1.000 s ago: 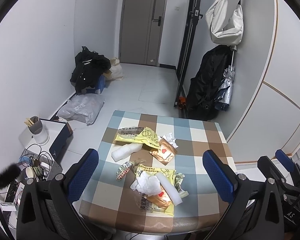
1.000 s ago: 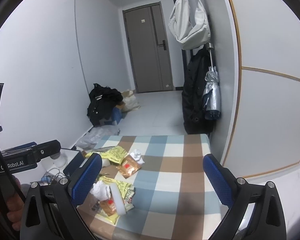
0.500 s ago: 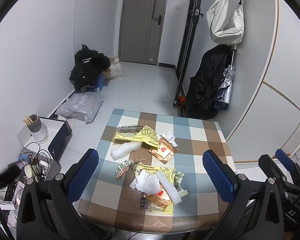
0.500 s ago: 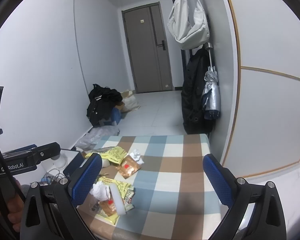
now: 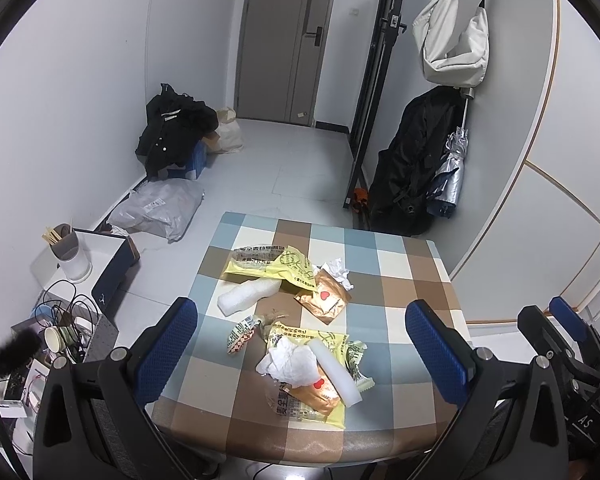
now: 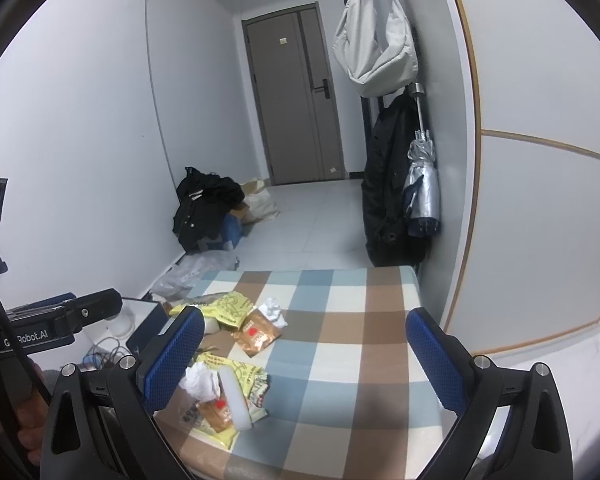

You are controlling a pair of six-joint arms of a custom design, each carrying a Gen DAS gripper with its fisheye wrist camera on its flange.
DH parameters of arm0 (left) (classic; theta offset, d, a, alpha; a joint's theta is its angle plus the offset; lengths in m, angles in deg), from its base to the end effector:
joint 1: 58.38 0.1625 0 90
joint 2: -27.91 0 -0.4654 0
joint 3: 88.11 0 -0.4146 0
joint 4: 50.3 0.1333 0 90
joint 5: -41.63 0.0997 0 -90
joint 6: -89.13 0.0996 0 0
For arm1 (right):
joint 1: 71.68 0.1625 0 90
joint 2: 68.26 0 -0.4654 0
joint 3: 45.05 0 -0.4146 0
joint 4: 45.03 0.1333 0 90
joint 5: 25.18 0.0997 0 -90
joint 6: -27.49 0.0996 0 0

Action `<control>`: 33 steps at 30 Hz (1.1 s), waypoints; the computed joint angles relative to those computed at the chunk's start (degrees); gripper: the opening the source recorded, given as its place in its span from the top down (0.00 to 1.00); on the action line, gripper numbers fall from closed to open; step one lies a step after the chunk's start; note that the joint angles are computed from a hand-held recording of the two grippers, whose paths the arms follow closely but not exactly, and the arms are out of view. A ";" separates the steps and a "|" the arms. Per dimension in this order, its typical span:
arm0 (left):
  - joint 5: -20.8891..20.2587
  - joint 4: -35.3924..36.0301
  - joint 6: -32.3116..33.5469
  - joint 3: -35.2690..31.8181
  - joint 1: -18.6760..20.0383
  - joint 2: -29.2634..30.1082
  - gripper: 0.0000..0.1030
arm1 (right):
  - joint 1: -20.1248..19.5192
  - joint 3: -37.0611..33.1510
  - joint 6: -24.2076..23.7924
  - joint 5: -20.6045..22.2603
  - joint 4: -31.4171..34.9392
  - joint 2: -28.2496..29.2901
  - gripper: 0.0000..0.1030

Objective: Collect trash

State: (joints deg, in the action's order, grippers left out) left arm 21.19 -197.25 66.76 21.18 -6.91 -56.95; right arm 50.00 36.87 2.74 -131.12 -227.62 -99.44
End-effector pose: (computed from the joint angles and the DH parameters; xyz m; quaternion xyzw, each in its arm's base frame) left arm -0.1478 -0.5495 0.4788 -0.0473 0.8031 -0.4758 0.3555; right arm 0.5096 -0.6241 0.0776 0.3937 -0.8385 0.3609 0.1079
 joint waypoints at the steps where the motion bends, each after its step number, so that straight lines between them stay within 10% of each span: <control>1: -0.08 0.36 -0.34 0.00 0.05 -0.03 0.01 | 0.00 0.07 0.02 -0.03 -0.05 -0.01 0.01; 17: -7.11 5.34 -1.66 -2.24 3.54 -0.22 0.01 | -0.42 -1.69 1.99 -1.34 3.11 1.01 0.01; 33: -23.77 20.15 -5.29 -6.42 13.16 0.56 0.03 | -2.30 -7.25 3.34 -2.49 10.81 5.27 0.01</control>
State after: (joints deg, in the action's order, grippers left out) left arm -2.58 -177.10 61.46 14.76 6.25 -56.39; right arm 47.70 29.62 6.08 -133.61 -216.81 -94.17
